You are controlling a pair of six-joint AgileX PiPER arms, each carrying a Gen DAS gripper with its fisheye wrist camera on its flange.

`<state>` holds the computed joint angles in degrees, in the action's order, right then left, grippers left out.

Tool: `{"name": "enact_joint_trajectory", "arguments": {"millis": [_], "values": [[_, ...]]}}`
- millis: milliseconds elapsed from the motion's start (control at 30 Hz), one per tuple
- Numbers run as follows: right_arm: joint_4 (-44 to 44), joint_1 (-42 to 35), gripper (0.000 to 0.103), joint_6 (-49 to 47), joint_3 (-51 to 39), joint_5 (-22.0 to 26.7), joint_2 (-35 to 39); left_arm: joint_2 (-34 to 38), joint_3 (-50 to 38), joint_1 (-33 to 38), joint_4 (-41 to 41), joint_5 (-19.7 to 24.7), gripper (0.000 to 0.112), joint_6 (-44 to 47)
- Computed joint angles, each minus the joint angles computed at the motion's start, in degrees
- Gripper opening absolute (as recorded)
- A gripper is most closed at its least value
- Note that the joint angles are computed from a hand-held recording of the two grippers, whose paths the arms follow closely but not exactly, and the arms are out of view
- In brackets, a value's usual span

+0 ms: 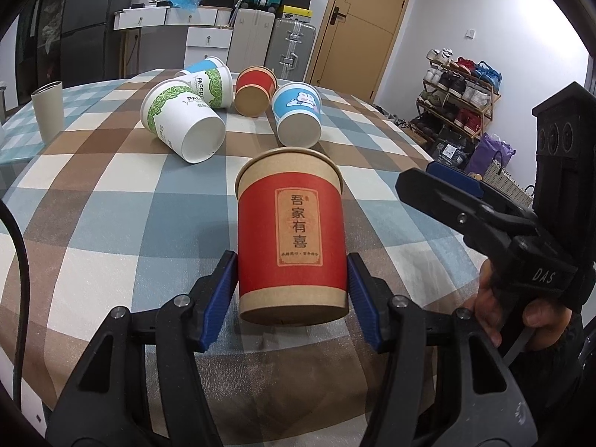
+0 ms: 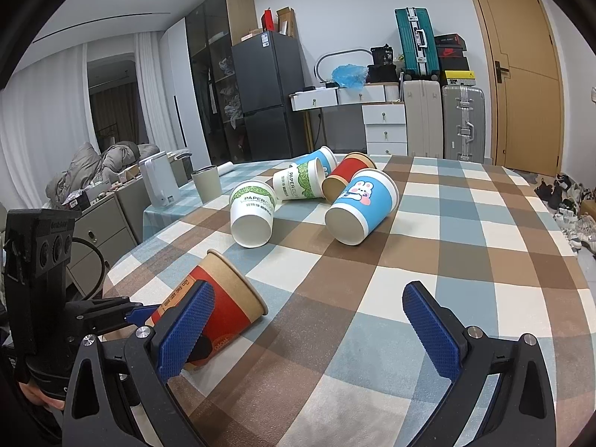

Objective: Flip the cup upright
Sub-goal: 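Lift the red cup with the left tool, bottom facing the tool, then close the right tool on the red cup while the left tool opens and releases it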

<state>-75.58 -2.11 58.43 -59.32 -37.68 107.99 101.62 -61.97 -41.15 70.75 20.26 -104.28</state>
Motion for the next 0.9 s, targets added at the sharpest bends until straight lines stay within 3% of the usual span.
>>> {"name": "enact_joint_trajectory", "arguments": {"millis": [167,333,533,667,733,900], "values": [[-0.1,0.0,0.103,0.2,-0.1,-0.1,0.0,-0.2,0.2,0.7,-1.2,-0.7,0.059,1.5],[-0.5,-0.5,0.103,1.3,-0.5,-0.8,0.5,-0.9,0.7,0.5,1.5,-0.3,0.079,-0.5],[-2.3,-0.9,0.103,4.6,-1.0,-1.0,0.3,-3.1,2.4,0.8,5.2,-0.2,0.087,-4.1],[-5.7,-0.8,0.103,10.6,-2.2,-0.7,0.0,-5.6,4.5,1.5,9.4,0.6,0.093,-7.9],[-8.6,-0.7,0.103,14.9,-3.3,-0.8,0.0,-7.0,5.7,1.8,12.6,1.5,0.102,-10.1],[-15.7,0.4,0.103,24.6,-5.4,-0.6,0.1,-10.0,8.3,3.6,17.8,3.6,0.102,-12.1]]}}
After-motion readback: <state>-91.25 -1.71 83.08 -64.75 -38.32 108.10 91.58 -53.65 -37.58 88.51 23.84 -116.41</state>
